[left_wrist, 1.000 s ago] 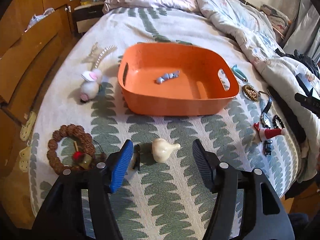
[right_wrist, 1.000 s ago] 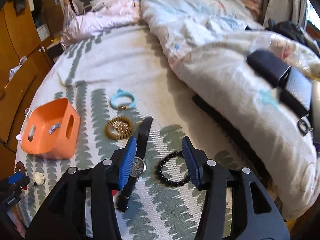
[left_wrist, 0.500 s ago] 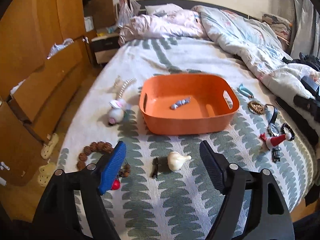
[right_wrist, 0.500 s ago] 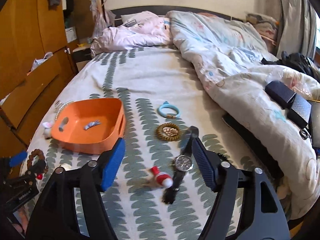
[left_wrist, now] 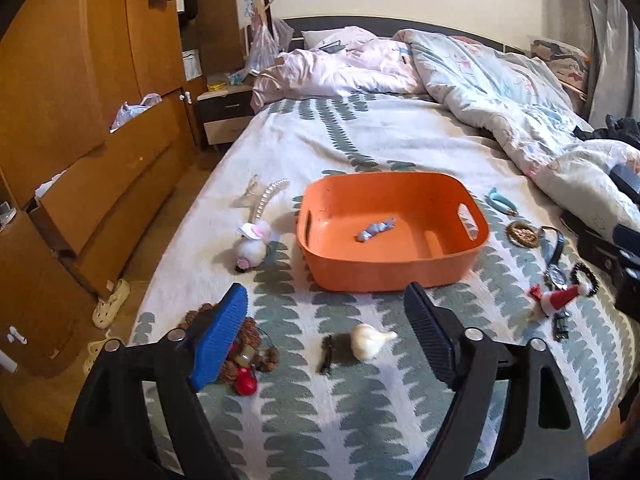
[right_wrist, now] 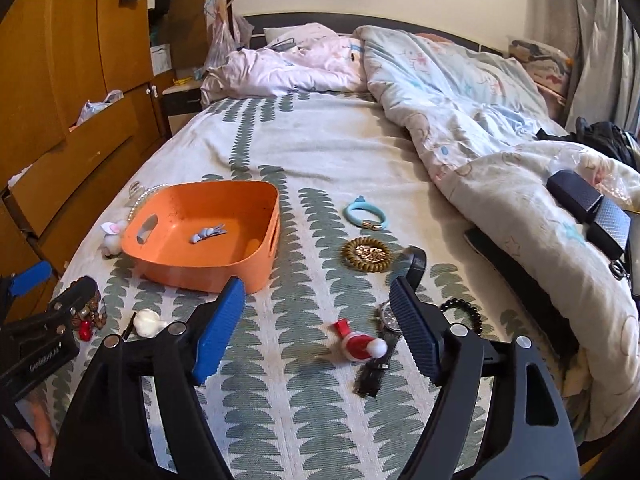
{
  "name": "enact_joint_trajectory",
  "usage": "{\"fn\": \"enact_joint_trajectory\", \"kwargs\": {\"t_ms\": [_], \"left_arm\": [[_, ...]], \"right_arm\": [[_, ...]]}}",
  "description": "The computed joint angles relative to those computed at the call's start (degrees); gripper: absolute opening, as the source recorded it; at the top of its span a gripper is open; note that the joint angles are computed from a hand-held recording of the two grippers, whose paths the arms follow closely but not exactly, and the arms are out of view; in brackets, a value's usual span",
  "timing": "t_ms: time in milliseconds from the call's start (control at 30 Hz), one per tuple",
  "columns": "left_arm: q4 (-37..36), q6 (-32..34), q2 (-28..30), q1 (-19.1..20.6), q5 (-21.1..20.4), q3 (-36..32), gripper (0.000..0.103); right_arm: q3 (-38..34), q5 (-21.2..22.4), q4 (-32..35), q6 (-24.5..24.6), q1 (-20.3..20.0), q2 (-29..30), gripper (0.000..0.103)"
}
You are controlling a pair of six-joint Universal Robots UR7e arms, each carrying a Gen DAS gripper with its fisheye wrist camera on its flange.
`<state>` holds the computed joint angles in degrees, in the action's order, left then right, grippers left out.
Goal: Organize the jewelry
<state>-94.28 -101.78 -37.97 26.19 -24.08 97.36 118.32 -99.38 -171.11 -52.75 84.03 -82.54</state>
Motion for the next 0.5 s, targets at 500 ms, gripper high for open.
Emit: {"fn": "enact_joint_trajectory", "kwargs": {"t_ms": [500], "left_arm": [[-3.74, -2.16, -15.65, 4.04, -0.90, 8.70, 0.081]], "right_arm": [[3.21, 7.73, 5.97, -9.57, 1.68, 0.39, 0.077]]}}
